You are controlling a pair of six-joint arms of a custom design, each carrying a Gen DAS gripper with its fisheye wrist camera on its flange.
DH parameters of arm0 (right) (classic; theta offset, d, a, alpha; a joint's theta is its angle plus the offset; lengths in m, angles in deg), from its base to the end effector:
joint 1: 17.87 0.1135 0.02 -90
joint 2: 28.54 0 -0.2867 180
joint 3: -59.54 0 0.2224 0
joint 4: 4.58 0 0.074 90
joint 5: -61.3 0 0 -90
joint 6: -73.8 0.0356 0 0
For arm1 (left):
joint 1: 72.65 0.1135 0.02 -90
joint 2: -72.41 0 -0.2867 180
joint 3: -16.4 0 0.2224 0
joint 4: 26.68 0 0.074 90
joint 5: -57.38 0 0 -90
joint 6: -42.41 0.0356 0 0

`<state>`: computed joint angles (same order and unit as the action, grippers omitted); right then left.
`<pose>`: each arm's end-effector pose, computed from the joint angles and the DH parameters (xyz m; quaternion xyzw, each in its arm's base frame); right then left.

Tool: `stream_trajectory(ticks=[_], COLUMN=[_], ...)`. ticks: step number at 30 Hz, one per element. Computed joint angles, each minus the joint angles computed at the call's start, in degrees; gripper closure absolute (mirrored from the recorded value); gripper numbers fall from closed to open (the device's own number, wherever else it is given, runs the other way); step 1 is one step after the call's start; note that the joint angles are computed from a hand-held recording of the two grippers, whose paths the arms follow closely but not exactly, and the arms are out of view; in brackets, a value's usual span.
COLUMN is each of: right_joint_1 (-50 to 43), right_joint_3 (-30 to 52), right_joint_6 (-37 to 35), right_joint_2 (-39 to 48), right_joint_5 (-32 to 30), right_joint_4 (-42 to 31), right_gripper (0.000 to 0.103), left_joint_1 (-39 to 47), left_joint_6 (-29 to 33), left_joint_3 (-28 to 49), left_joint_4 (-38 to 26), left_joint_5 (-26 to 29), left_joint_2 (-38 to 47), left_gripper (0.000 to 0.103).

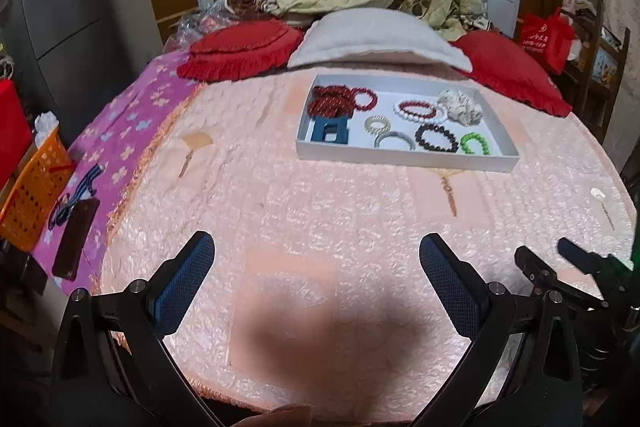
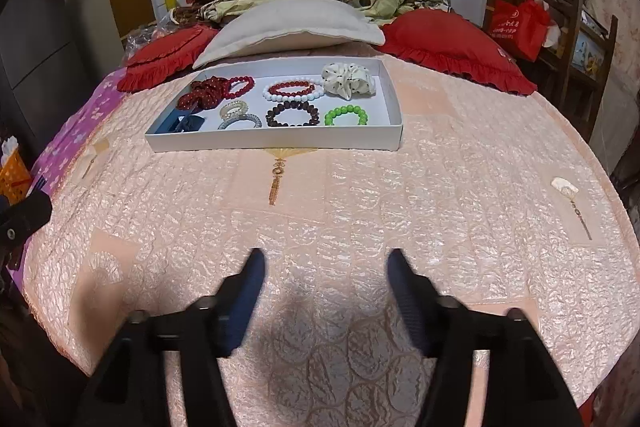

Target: Organize jewelry

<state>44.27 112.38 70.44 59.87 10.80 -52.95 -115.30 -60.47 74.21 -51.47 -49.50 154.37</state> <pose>0.1152 0.1695 0.1698 0.2169 0.9147 -0.0429 0.3384 0.1937 -0.1644 0.2249 0.1882 0.9085 -0.0400 0.3710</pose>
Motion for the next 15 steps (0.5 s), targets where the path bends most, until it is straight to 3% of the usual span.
stream_trajectory(ticks=[4, 7, 9, 10, 11, 15], right_joint_1=[-0.94, -7.07, -14.73, -18.5, -24.48, -39.58], right_joint_3=[-0.21, -2.14, -3.9, -5.1, -6.65, -8.29], right_joint_6=[-1.89, -10.38, -18.82, -22.54, -27.45, -37.81], right_joint_2=[-0.16, -1.66, -2.3, -2.82, -3.15, -0.96], right_joint_5=[0.02, -0.32, -2.0, -3.49, -6.47, -13.97], right_joint_4=[0.9, 4.91, 8.94, 11.75, 15.83, 23.82], right_gripper=[0.039, 0.039, 0.043, 0.053, 0.056, 0.056], left_joint_1=[1.77, 2.98, 3.96, 4.3, 4.51, 5.86], left_joint_6=[0.73, 0.88, 0.83, 0.93, 0.99, 1.55], left_joint_3=[0.57, 0.66, 0.71, 0.61, 0.57, 0.7], left_joint_4=[-0.86, -0.81, -0.84, -0.66, -0.48, 0.26], left_joint_5=[1.86, 2.7, 3.75, 4.09, 4.06, 4.59], left_joint_2=[1.81, 2.68, 2.93, 2.99, 3.14, 4.18], left_gripper=[0.0, 0.0, 0.0, 0.0, 0.0, 0.0])
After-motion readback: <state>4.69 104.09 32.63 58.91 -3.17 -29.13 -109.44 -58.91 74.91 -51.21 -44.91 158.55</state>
